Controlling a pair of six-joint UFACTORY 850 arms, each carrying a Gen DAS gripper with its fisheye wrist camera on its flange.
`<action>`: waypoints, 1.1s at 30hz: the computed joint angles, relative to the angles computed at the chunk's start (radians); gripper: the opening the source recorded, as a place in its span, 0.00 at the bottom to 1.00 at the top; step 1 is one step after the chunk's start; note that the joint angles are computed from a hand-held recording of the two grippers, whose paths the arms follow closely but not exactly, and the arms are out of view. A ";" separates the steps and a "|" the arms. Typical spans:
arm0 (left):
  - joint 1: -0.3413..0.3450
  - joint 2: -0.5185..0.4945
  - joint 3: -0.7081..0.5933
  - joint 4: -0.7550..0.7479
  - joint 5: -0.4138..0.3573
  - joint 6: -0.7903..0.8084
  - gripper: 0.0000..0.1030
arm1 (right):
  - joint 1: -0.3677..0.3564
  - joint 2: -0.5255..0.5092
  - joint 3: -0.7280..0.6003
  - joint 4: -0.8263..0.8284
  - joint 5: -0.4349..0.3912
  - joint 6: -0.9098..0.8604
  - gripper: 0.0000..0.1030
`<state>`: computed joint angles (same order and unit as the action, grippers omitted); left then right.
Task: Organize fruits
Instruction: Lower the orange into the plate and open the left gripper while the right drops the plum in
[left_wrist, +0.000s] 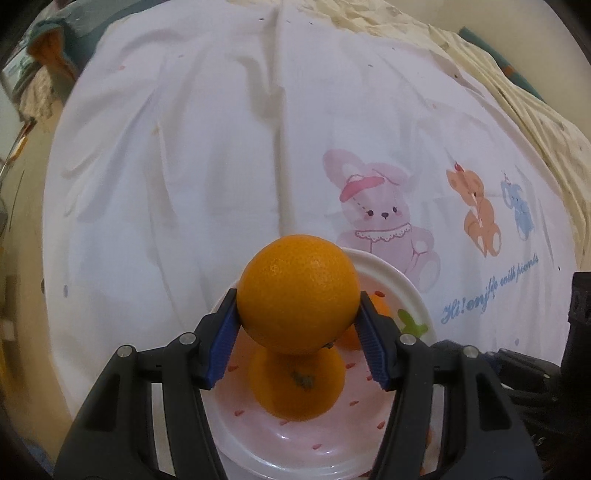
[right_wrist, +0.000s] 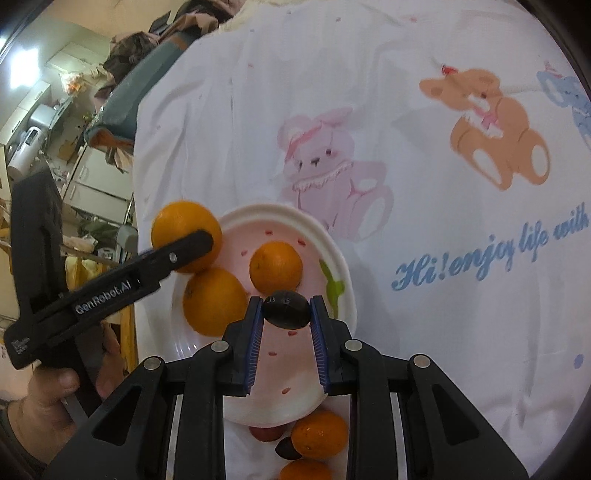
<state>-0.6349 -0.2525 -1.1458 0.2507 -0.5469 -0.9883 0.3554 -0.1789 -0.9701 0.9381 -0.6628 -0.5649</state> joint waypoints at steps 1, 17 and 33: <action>0.001 -0.001 0.002 -0.002 0.009 -0.001 0.55 | 0.001 -0.002 0.000 -0.002 -0.002 0.002 0.26; 0.010 -0.032 -0.011 -0.115 0.031 0.092 0.60 | 0.010 -0.013 0.001 -0.038 0.012 0.043 0.27; -0.007 0.008 -0.005 0.008 0.026 0.019 0.80 | 0.008 -0.009 -0.003 -0.060 0.021 0.069 0.47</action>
